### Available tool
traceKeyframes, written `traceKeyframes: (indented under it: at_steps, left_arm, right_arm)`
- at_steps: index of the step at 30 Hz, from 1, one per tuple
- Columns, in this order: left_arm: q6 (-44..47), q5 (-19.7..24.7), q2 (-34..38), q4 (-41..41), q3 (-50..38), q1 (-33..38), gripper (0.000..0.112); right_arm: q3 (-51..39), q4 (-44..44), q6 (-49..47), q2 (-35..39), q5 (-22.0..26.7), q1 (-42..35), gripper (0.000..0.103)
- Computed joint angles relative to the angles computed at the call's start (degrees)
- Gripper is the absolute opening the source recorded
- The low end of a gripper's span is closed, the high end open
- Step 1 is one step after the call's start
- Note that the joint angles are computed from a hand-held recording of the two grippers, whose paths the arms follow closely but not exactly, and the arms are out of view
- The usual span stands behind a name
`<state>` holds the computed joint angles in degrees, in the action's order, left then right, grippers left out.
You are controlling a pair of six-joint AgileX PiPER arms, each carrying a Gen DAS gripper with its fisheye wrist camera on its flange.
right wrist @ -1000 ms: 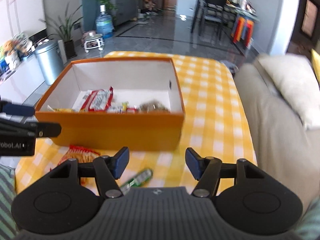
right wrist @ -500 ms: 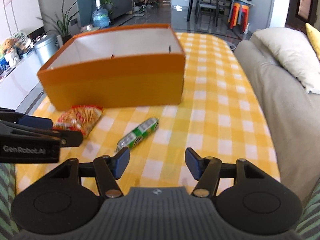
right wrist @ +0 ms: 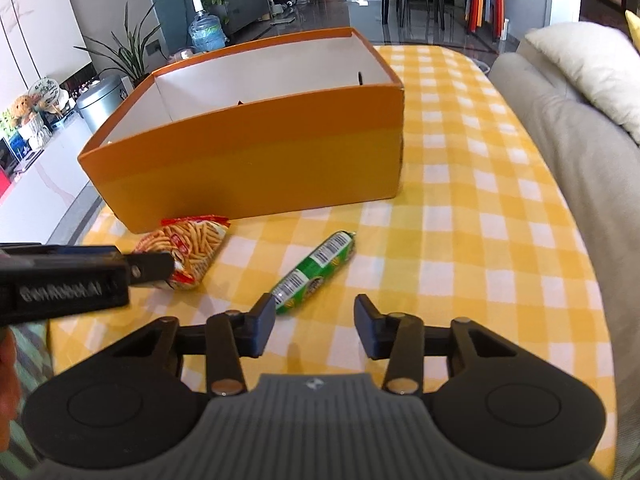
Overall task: Organize snacks
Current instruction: 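Grasp the Mimi chip bag with the left gripper while the right grasps the green stick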
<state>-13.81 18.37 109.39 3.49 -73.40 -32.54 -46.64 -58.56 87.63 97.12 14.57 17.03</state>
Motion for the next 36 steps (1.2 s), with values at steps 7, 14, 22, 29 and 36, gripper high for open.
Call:
traceKeyframes:
  at_steps: [7, 14, 22, 29, 36]
  left_arm:
    - [5.54, 6.87, 6.09, -9.04, -9.20, 4.04, 0.070]
    - [8.68, 8.53, 9.22, -15.64, -11.30, 5.97, 0.068]
    - [10.13, 11.94, 11.74, -20.16, -13.18, 7.19, 0.068]
    - [11.86, 12.51, 12.31, -23.19, -13.07, 7.61, 0.068]
    - [11.60, 12.95, 13.43, -21.51, -14.39, 5.92, 0.065]
  right_arm:
    - [-4.75, 9.98, -8.46, 4.39, -1.51, -2.32, 0.025]
    - [-8.49, 16.51, -13.44, 7.97, -2.17, -3.79, 0.023]
    - [-11.35, 23.88, -20.10, 11.23, -2.50, -5.26, 0.018]
    - [-10.33, 18.19, -15.34, 11.75, -4.93, -5.53, 0.018]
    - [-10.53, 19.00, -15.53, 12.47, -6.19, -6.27, 0.019]
